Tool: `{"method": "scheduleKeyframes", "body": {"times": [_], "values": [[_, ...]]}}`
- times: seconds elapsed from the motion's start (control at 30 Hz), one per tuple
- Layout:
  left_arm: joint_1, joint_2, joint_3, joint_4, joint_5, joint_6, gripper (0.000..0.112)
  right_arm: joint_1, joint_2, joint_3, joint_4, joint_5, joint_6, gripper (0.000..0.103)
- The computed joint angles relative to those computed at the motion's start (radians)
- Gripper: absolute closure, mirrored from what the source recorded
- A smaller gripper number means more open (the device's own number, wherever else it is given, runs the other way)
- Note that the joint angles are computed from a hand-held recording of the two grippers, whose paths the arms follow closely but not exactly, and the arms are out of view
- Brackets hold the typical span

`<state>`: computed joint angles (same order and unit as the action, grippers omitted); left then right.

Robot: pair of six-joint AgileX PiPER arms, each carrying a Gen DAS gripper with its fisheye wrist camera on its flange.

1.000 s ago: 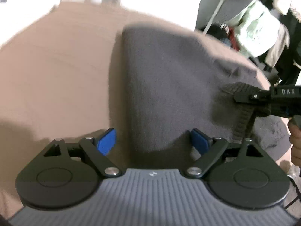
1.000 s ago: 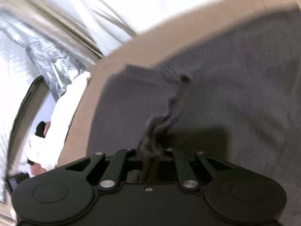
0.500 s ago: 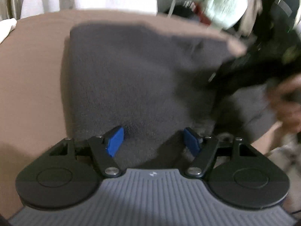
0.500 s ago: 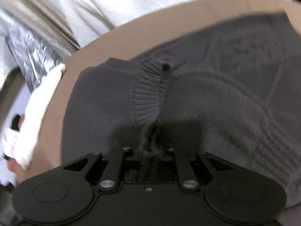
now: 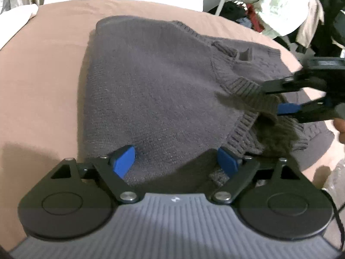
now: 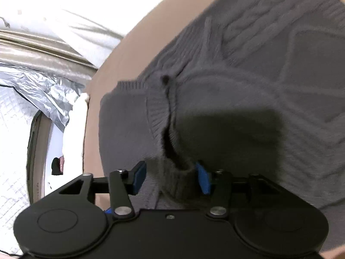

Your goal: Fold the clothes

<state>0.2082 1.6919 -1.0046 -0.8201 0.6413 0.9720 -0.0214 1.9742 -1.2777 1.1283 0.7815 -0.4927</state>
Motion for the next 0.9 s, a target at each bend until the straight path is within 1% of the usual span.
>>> {"method": "scheduleKeyframes", "body": {"times": [0.03, 0.1, 0.17, 0.2, 0.23, 0.3, 0.37, 0.43, 0.47, 0.53, 0.57, 0.63, 0.7, 0.8, 0.83, 0.87, 0.9], "values": [[-0.016, -0.005, -0.014, 0.031, 0.004, -0.053, 0.027, -0.014, -0.019, 0.015, 0.006, -0.002, -0.011, 0.042], [-0.031, -0.019, -0.037, 0.051, 0.042, -0.102, 0.025, -0.049, -0.063, 0.054, 0.029, -0.008, -0.031, 0.042], [-0.056, -0.028, -0.068, 0.089, 0.079, -0.17, 0.025, -0.112, -0.112, 0.079, 0.031, 0.027, -0.051, 0.042], [-0.069, -0.034, -0.082, 0.111, 0.098, -0.202, 0.025, -0.153, -0.143, 0.101, 0.038, 0.042, -0.09, 0.04], [-0.079, -0.048, -0.089, 0.132, 0.115, -0.216, 0.025, -0.197, -0.171, 0.12, 0.044, 0.06, -0.128, 0.038], [-0.106, -0.073, -0.098, 0.186, 0.133, -0.237, 0.024, -0.287, -0.223, 0.147, 0.05, 0.103, -0.196, 0.027], [-0.145, -0.059, -0.119, 0.282, 0.15, -0.307, 0.024, -0.375, -0.28, 0.172, -0.026, 0.132, -0.187, 0.019], [-0.181, -0.032, -0.136, 0.355, 0.164, -0.381, 0.026, -0.462, -0.298, 0.178, -0.102, 0.168, -0.111, 0.019], [-0.191, -0.037, -0.124, 0.342, 0.154, -0.366, 0.025, -0.51, -0.294, 0.176, -0.132, 0.194, -0.067, 0.019], [-0.197, -0.052, -0.111, 0.28, 0.165, -0.291, 0.025, -0.591, -0.274, 0.172, -0.172, 0.242, -0.027, 0.019], [-0.2, -0.062, -0.104, 0.247, 0.173, -0.249, 0.025, -0.619, -0.268, 0.172, -0.2, 0.247, -0.008, 0.019], [-0.221, -0.087, -0.096, 0.206, 0.184, -0.168, 0.024, -0.644, -0.258, 0.185, -0.25, 0.227, 0.018, 0.019], [-0.266, -0.111, -0.083, 0.23, 0.169, -0.129, 0.024, -0.653, -0.239, 0.193, -0.289, 0.207, 0.033, 0.019], [-0.346, -0.117, -0.062, 0.346, 0.1, -0.181, 0.024, -0.644, -0.163, 0.199, -0.291, 0.185, 0.035, 0.019], [-0.354, -0.108, -0.053, 0.37, 0.079, -0.196, 0.024, -0.635, -0.139, 0.2, -0.293, 0.164, 0.052, 0.019], [-0.347, -0.095, -0.049, 0.366, 0.073, -0.192, 0.024, -0.624, -0.114, 0.202, -0.294, 0.138, 0.071, 0.018], [-0.338, -0.082, -0.045, 0.352, 0.069, -0.178, 0.024, -0.625, -0.081, 0.182, -0.291, 0.152, 0.072, 0.017]]}}
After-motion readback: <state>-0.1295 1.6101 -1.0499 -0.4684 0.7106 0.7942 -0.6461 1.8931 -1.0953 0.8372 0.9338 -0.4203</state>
